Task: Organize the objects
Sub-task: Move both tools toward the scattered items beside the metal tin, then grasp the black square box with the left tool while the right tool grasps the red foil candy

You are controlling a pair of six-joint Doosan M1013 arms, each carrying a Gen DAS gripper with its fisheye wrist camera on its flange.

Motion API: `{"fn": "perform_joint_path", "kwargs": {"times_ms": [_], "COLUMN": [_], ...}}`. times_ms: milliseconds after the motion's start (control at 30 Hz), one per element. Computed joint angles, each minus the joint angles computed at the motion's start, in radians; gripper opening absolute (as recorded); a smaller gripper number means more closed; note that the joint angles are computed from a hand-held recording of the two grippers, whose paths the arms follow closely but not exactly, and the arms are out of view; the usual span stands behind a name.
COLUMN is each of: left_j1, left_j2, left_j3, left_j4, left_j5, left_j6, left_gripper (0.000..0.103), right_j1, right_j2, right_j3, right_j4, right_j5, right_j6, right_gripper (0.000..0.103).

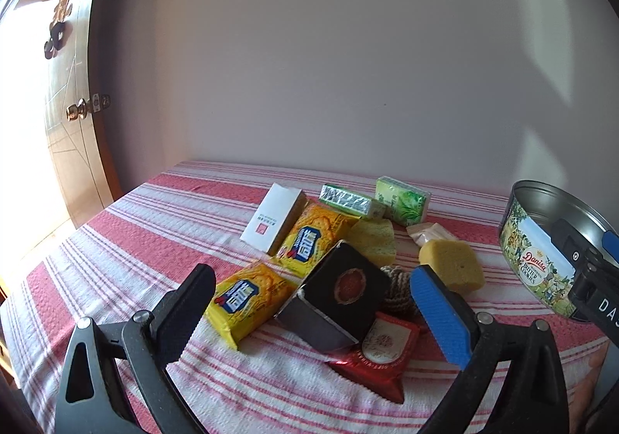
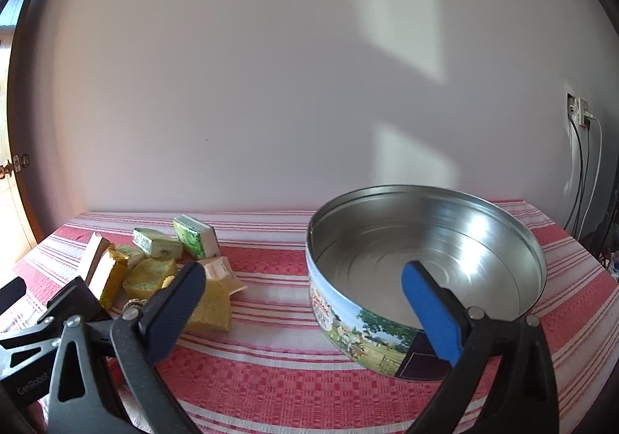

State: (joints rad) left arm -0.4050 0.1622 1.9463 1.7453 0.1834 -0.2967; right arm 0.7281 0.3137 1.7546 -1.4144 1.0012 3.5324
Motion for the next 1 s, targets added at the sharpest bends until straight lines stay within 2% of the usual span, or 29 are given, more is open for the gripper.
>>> {"fn": "perform_joint_path", "kwargs": {"times_ms": [67,167,233,300,367,467,533,600,733,800,867,1000], "left_j1": [0.028,0.061,0.083,0.112,0.133,0.14,0.146,0.148,0.142,0.137,0.132,0.121], "left_j2": [-0.009,-0.02,-0.02,-0.017,-0.008,0.006,0.008,0.007,-0.01,-0.021,-0.029,-0.034], "left_j3": [0.007,0.013,0.012,0.005,-0.003,-0.015,-0.019,-0.021,-0.012,-0.006,-0.005,-0.007], "left_j4": [-0.18,-0.442,-0.585,-0.82,-0.964,-0.954,-1.028,-1.083,-1.139,-1.147,-1.183,-1.268], "left_j5": [-0.029,-0.004,0.026,0.027,0.032,0.069,0.066,0.059,0.018,-0.003,-0.017,-0.03], "left_j6": [0.179,0.46,0.615,0.86,1.018,1.026,1.099,1.163,1.265,1.299,1.363,1.489], "left_gripper": [0.102,0.102,0.102,0.102,0.102,0.102,0.102,0.102,0.102,0.102,0.102,0.102], "right_j1": [0.0,-0.006,-0.012,-0.018,-0.027,-0.05,-0.061,-0.067,-0.075,-0.065,-0.064,-0.069], "right_j2": [-0.004,-0.014,-0.019,-0.021,-0.024,-0.018,-0.002,0.023,0.086,0.11,0.124,0.131], "right_j3": [0.004,0.012,0.013,0.009,0.008,-0.007,-0.029,-0.066,-0.153,-0.188,-0.208,-0.216], "right_j4": [-0.004,0.006,0.023,0.057,0.098,0.243,0.41,0.58,0.867,0.861,0.891,0.968], "right_j5": [-0.027,-0.086,-0.135,-0.193,-0.281,-0.455,-0.528,-0.539,-0.512,-0.467,-0.473,-0.491], "right_j6": [0.003,0.003,-0.017,-0.063,-0.113,-0.252,-0.398,-0.551,-0.823,-0.843,-0.895,-1.026], "right_gripper": [0.103,0.102,0.093,0.09,0.09,0.09,0.09,0.09,0.089,0.089,0.082,0.045]}}
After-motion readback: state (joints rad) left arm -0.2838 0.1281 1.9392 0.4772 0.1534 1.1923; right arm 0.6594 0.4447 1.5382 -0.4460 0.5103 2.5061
